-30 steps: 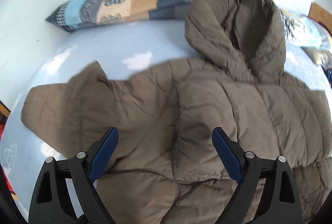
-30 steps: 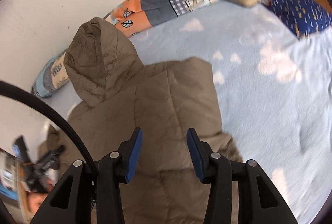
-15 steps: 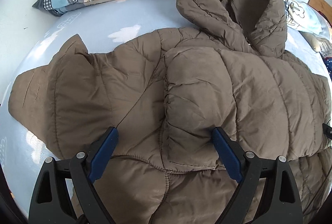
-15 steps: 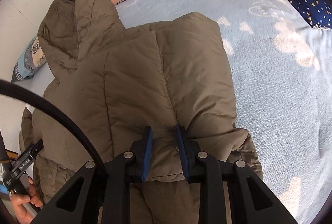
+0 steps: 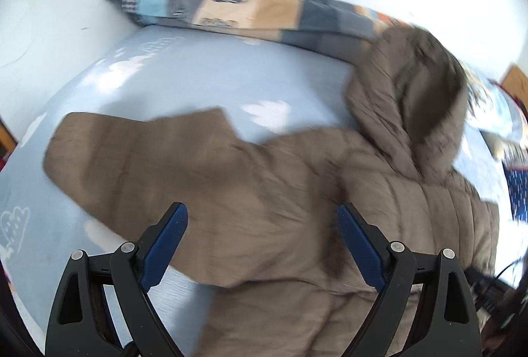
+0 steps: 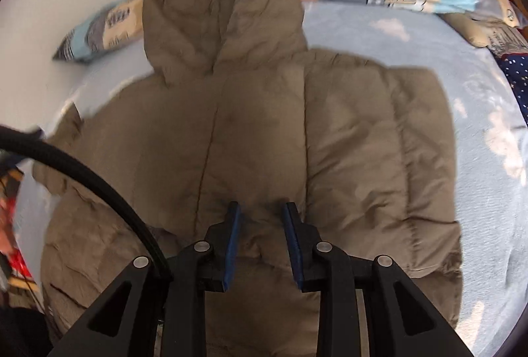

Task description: Fold large clothes

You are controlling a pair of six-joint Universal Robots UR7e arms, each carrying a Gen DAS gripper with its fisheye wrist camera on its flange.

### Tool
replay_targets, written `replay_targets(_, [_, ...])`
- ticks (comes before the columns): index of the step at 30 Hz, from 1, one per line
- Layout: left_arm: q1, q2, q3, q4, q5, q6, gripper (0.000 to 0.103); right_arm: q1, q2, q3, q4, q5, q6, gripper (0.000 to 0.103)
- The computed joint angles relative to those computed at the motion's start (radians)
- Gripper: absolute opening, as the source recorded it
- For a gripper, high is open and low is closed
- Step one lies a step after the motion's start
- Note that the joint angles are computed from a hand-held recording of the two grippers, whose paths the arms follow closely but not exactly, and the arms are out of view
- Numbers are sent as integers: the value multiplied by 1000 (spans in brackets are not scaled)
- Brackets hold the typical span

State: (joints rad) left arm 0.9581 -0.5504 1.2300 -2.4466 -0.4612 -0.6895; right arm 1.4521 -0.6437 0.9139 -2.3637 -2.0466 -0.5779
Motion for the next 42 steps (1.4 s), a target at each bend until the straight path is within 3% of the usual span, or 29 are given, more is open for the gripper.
replay_targets(3, [18, -78, 81, -32, 36, -61, 92, 10, -7, 21, -30, -18, -14, 29])
replay_targets(6, [48, -164, 171, 0, 80, -175, 92, 11, -41, 60, -43, 41, -2, 30])
replay_targets(10, [102, -287, 294, -13, 71, -323, 92, 16, -76, 119, -100, 63, -26, 32])
replay_targets(12, [133, -350, 364, -66, 59, -381, 92, 22, -82, 139, -117, 71, -38, 32])
replay_targets(16, [199, -437, 479, -245, 12, -387, 91, 28, -81, 152, -140, 75, -67, 32])
replay_targets(18, [234, -462, 539, -421, -37, -369, 88, 29, -84, 159, -146, 83, -67, 32])
replay_targets(21, [297, -455, 591, -722, -173, -312, 79, 27, -71, 141, -147, 90, -73, 32])
replay_targets(23, [327, -448, 604, -828, -237, -307, 75, 25, -65, 132, -141, 90, -74, 32])
replay_targets(27, [348, -403, 590, -986, -251, -252, 71, 20, -57, 112, -114, 88, -55, 32])
replay_targets(29, [363, -388, 574, -1026, -272, -217, 64, 19, -56, 108, -110, 90, -46, 32])
replay_targets(33, [390, -366, 547, -1045, -299, -180, 62, 15, -56, 104, -99, 97, -41, 32])
replay_targets(39, [387, -334, 501, -1042, -243, -130, 60, 11, -53, 93, -76, 106, -40, 32])
replay_targets(41, [379, -322, 483, -1041, -219, -117, 28, 11, -50, 94, -83, 102, -43, 32])
replay_targets(42, [380, -314, 476, -1069, -235, -94, 24, 11, -50, 94, -83, 101, -42, 32])
